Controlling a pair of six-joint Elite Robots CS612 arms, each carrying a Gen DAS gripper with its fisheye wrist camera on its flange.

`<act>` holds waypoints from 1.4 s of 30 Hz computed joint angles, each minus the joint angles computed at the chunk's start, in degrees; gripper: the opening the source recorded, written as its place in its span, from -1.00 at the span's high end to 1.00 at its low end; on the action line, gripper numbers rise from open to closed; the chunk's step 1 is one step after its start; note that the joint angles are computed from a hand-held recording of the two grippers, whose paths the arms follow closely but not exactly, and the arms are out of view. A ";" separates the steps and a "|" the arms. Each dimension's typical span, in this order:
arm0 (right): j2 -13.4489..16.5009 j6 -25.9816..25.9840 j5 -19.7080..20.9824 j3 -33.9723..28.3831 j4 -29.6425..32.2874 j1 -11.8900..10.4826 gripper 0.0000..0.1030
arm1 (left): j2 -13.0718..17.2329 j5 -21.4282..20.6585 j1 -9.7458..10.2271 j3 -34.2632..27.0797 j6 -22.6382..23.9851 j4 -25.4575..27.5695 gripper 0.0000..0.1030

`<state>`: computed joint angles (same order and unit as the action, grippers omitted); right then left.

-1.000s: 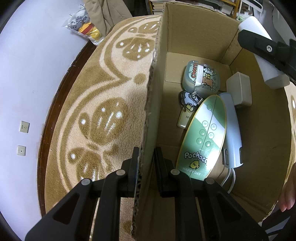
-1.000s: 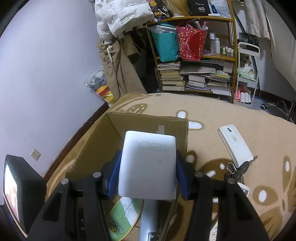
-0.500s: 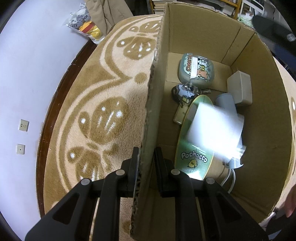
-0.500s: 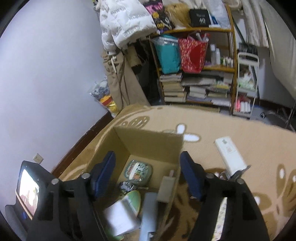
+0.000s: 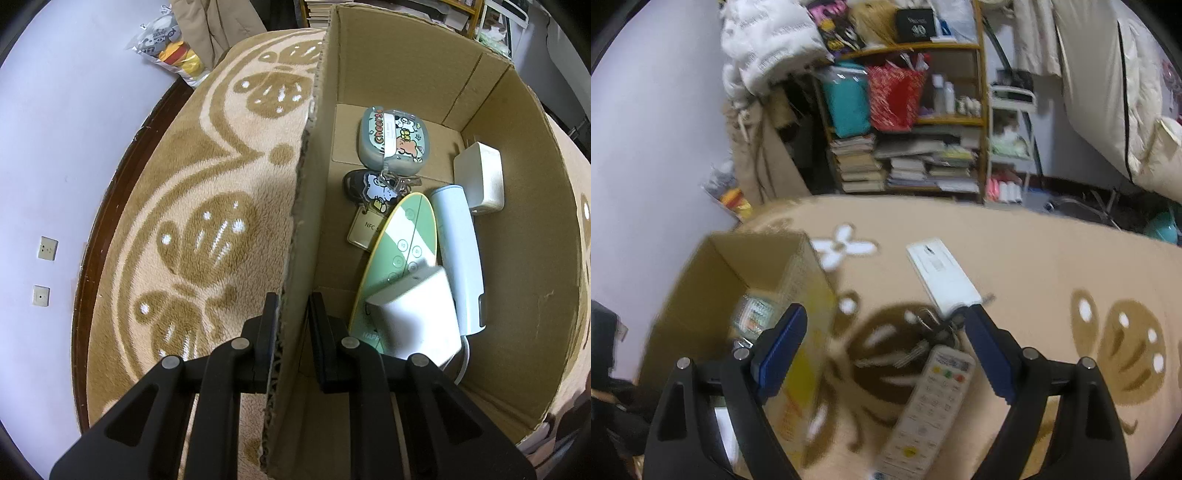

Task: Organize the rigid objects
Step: 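Lower the white charger into the box and open the right gripper, then move the right gripper to the white TV remote and grasp it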

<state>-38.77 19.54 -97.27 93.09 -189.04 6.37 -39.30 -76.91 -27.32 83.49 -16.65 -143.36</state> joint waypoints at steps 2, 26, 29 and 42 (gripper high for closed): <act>0.02 0.24 0.37 0.67 0.87 -0.35 -0.79 | 0.02 0.07 -0.03 -0.02 -0.03 0.04 0.69; 2.58 4.92 0.93 0.87 10.37 -1.06 -0.70 | 0.07 0.11 -0.01 0.01 0.35 0.00 0.68; 2.76 4.58 -1.26 0.48 11.10 -0.55 -0.61 | 0.07 0.12 -0.02 0.01 0.35 0.00 0.68; 2.96 6.35 -6.77 2.38 6.03 0.52 -0.11 | 0.07 0.18 -0.03 0.02 0.41 0.00 0.68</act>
<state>-35.81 25.90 -104.04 95.46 -183.01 6.89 -39.23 -76.72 -27.35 83.51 -16.25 -143.36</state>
